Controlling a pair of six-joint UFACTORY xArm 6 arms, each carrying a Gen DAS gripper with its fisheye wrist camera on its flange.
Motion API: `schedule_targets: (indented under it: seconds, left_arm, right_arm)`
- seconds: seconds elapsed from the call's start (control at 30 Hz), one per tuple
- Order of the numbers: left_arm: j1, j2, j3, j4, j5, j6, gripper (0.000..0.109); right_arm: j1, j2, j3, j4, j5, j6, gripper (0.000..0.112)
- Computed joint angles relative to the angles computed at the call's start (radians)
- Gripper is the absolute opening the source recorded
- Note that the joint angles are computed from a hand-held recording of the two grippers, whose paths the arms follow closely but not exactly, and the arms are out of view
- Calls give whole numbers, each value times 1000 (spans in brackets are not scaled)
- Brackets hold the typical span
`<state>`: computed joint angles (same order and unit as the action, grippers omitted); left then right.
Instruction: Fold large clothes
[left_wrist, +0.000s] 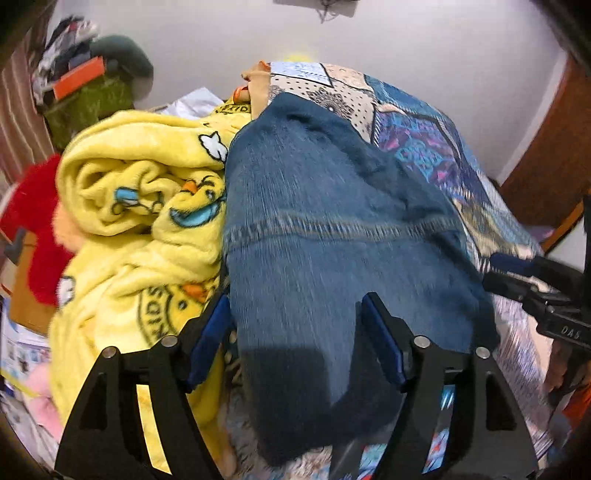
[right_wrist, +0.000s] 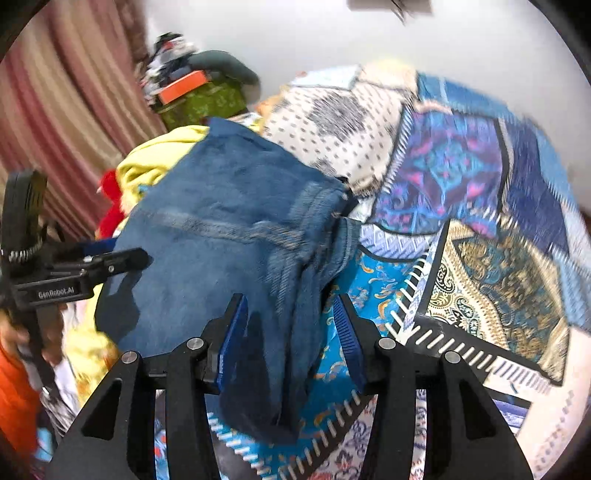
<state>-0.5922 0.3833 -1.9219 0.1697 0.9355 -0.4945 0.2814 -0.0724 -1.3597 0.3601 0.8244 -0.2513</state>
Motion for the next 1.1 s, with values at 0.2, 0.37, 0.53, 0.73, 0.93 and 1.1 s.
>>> schedule_targets:
  seconds: [0.2, 0.37, 0.53, 0.73, 0.93, 1.1]
  left_arm:
    - [-59, -93, 109, 117, 106, -69, 81]
    - [-101, -173, 170, 127, 156, -102, 81]
    - [-169, -229, 136, 217, 192, -163, 81]
    - [-282, -361, 137, 387, 141, -287, 81]
    - [-449, -481, 155, 665, 115, -494, 81]
    - [-644, -541, 188, 964, 170, -658, 81]
  right_arm:
    - [53, 5, 31, -117, 74, 24, 62]
    - [32, -33, 57, -91, 160, 98, 63]
    - [32, -141, 53, -103, 188, 124, 63]
    - [46, -346, 74, -85, 107, 93, 63]
    - [114, -555, 134, -119, -41, 121, 64]
    - [239, -711, 224, -343, -200, 298, 66]
